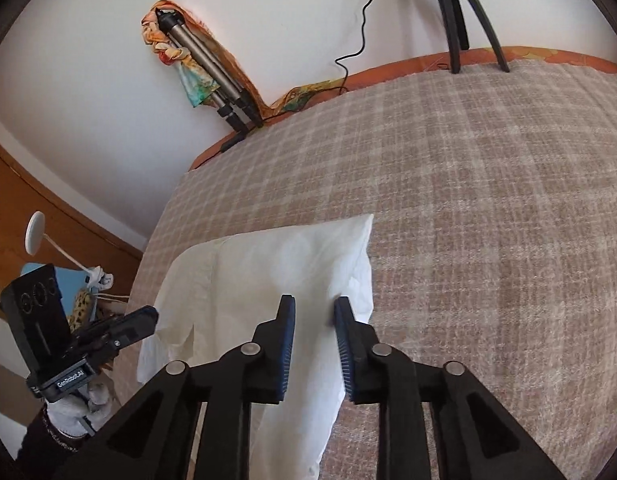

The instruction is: Fold small clothes

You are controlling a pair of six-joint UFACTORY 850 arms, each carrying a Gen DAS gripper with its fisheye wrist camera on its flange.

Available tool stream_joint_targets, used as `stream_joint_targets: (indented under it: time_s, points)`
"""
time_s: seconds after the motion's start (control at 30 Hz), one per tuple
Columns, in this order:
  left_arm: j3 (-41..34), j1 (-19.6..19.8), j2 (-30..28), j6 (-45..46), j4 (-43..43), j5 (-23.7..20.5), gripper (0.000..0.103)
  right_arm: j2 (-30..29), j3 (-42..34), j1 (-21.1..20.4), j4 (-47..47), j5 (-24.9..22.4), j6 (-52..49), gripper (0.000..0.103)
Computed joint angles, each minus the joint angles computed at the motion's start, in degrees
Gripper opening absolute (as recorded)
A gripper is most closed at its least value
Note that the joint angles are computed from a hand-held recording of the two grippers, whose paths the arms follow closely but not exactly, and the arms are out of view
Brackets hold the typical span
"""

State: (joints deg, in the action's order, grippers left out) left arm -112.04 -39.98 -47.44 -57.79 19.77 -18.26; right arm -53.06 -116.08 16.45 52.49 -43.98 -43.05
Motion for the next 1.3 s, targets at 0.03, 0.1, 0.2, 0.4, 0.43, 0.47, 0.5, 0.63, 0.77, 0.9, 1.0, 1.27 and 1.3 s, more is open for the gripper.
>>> stream_joint_targets:
  time_s: [0.03, 0.1, 0.2, 0.4, 0.43, 0.47, 0.5, 0.63, 0.77, 0.9, 1.0, 1.27, 1.3]
  points:
    - [-0.59, 0.05, -0.52, 3.14, -3.44, 0.27, 0.010, 0.00, -0.23, 0.32, -1.05, 0.53, 0.12, 0.000]
    - [-3.36, -0.29, -2.39, 7.11, -6.05, -2.22, 0.010, 0.53, -0.24, 0.99, -3.57, 2.85, 0.28, 0.000]
    - [-6.90, -0.59, -5.37, 12.43, -11.11, -6.13, 0.010, 0.87, -0.50, 1.76, -9.17, 5.77, 2.50, 0.000]
    - [-3.76, -0.34, -1.95, 11.13, -8.47, -2.75, 0.010, 3.85, 2.71, 3.23, -17.71, 11.01, 5.28, 0.024]
    - [-3.01, -0.18, -0.99, 6.17, -3.17, -2.33, 0.010, 5.49, 5.03, 3.03, -13.09, 13.24, 0.26, 0.026]
    - [-2.48, 0.07, -0.36, 1.54, 1.17, -2.17, 0.010, 6.81, 6.70, 3.11, -9.35, 15.23, -4.13, 0.026]
    - [-1.96, 0.50, 0.07, -2.33, 4.20, -1.86, 0.010, 7.65, 7.88, 3.05, -3.44, 15.76, -10.08, 0.026]
    - [-2.98, 1.99, -0.98, -13.95, 15.01, -7.13, 0.010, 6.47, 6.33, 4.08, 2.19, 13.36, -16.29, 0.026]
    - [-5.91, 3.28, -4.17, -9.26, 8.34, -10.79, 0.010, 2.98, 1.63, 6.66, -8.29, 13.08, -9.40, 0.026]
    - [-7.45, 3.37, -6.40, -3.92, 3.21, -12.25, 0.010, -2.39, -5.87, 7.37, -19.11, 9.04, 2.02, 0.026]
    - [-7.20, 2.88, -6.37, -3.78, 5.32, -12.79, 0.010, -5.21, -9.34, 7.79, -27.83, 6.61, 8.20, 0.023]
    - [1.57, 2.97, 0.10, -14.05, 12.65, -9.00, 0.012, -0.45, -2.72, 5.40, -20.74, 9.30, 4.86, 0.031]
    - [4.56, 2.96, 2.16, -17.40, 14.63, -7.73, 0.023, 0.67, -1.15, 4.59, -17.62, 9.64, 3.24, 0.034]
